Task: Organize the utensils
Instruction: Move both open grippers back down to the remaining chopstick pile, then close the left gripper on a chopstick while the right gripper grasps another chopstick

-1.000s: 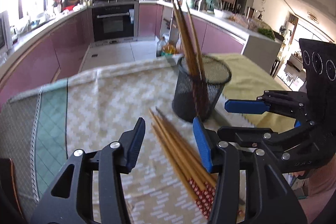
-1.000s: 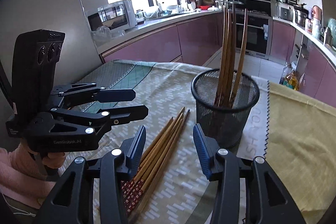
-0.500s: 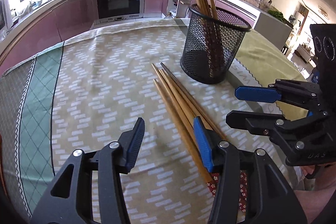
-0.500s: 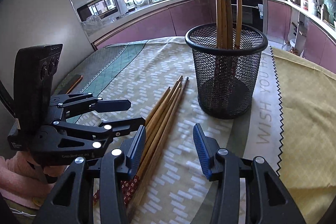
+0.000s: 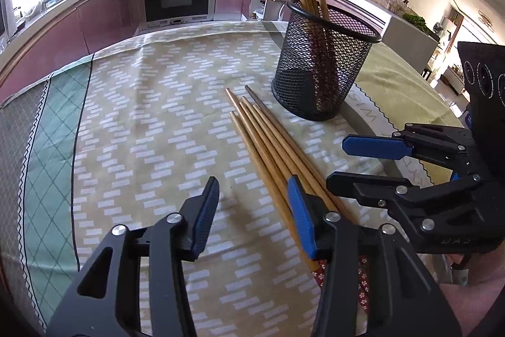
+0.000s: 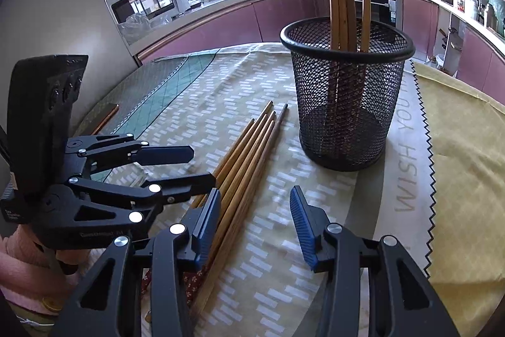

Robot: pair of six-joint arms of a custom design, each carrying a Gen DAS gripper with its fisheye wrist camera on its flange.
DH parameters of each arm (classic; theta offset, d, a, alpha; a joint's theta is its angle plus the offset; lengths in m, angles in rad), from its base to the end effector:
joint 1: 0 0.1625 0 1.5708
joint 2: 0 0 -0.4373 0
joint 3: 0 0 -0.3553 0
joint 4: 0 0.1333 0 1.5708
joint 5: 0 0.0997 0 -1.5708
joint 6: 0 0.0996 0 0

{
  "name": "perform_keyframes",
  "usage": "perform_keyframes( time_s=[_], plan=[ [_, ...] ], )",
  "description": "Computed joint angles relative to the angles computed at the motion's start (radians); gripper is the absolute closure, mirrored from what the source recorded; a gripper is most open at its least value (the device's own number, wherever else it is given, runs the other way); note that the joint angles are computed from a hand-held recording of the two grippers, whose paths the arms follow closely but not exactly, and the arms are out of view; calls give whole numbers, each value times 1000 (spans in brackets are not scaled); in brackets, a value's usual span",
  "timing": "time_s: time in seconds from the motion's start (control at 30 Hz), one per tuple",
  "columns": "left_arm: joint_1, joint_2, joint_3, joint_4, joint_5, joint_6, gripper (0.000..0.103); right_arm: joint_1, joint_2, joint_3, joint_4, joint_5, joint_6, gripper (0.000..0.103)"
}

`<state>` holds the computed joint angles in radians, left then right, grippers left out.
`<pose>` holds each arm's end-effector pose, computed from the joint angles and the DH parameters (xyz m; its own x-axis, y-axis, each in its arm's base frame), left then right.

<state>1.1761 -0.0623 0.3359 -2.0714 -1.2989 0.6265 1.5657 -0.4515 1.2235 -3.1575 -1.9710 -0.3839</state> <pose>-0.1973 -0.8898 0.0227 -0.5195 0.7822 -0.3439 0.8385 0.5442 -0.0289 0.0905 -0.7837 0.1151 -0.8539 0.0102 0.5203 -0.3412 0.7441 -0.5744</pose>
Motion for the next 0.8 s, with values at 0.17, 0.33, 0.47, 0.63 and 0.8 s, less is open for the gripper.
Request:
perform_keyframes(
  time_s=[0.17, 0.33, 0.47, 0.63, 0.8],
  plan=[
    [1, 12, -25, 22, 6, 6, 61, 4, 20, -31, 31, -36, -4, 66],
    [0, 7, -8, 7, 14, 16, 61, 7, 26, -36, 25, -53, -14, 68],
    [-4, -1, 14, -5, 28, 34, 61, 5, 22, -34, 33, -59, -6, 72],
    [-8, 4, 10, -6, 47, 49, 64, 7, 27, -44, 35, -74, -14, 73],
    [-9, 36, -53, 19, 53, 39, 70, 11, 53, -97, 61, -98, -17, 74]
  ],
)
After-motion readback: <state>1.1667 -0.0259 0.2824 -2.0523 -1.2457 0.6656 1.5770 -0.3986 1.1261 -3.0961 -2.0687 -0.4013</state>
